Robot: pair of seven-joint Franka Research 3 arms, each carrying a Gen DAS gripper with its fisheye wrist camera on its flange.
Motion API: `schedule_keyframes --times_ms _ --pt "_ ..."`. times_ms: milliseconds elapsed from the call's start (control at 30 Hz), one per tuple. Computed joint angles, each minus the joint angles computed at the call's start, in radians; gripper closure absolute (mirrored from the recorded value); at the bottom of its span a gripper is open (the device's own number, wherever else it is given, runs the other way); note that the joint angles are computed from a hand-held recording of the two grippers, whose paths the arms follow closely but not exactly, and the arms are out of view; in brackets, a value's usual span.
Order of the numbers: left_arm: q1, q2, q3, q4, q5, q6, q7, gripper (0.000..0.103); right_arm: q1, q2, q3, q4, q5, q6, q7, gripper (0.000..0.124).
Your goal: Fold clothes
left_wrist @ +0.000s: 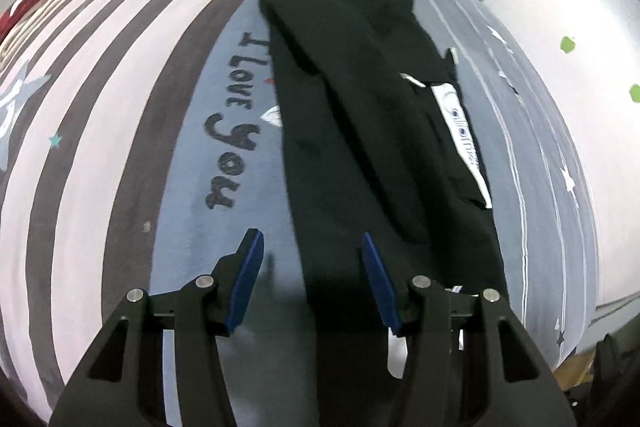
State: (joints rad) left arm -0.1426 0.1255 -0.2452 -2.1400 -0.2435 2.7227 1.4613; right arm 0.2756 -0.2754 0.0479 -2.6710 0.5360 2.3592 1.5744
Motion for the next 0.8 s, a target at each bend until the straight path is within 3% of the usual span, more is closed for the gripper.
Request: schedule_keyframes --times_ms 67,233,333,500,600,667,733,800 --pt "0.002 0.009 0.007 0.008 0.013 -0.010 -0.019 0.054 -0.007 0.002 -0.004 -0.005 -0.009 -0.015 0.008 0.090" --pt "0.014 0.038 0.013 0.039 0.039 -0.008 -0.044 0.054 -0.058 -0.092 -0.004 -0.036 -0.123 -0.008 0.028 0.088" --pt "0.014 0.085 0.015 0.101 0.082 0.002 -0.062 0.054 -0.093 -0.031 0.007 0.025 -0.182 0.109 0.080 0.088" --pt "0.003 0.193 0.017 0.242 0.178 0.016 -0.114 0.054 -0.125 0.239 -0.016 0.278 -0.257 0.285 0.144 0.088" --pt "0.006 0.276 0.002 0.340 0.210 0.003 -0.107 0.054 -0.134 0.405 -0.041 0.461 -0.272 0.338 0.146 0.088" --pt "-0.020 0.332 0.023 0.404 0.285 -0.037 -0.115 0.054 -0.124 0.516 -0.054 0.586 -0.298 0.361 0.168 0.088" --pt "-0.036 0.365 0.039 0.431 0.345 -0.061 -0.120 0.054 -0.093 0.612 -0.089 0.702 -0.373 0.340 0.209 0.088" --pt "-0.042 0.369 0.052 0.412 0.389 -0.064 -0.130 0.054 -0.056 0.685 -0.146 0.805 -0.483 0.230 0.275 0.088"
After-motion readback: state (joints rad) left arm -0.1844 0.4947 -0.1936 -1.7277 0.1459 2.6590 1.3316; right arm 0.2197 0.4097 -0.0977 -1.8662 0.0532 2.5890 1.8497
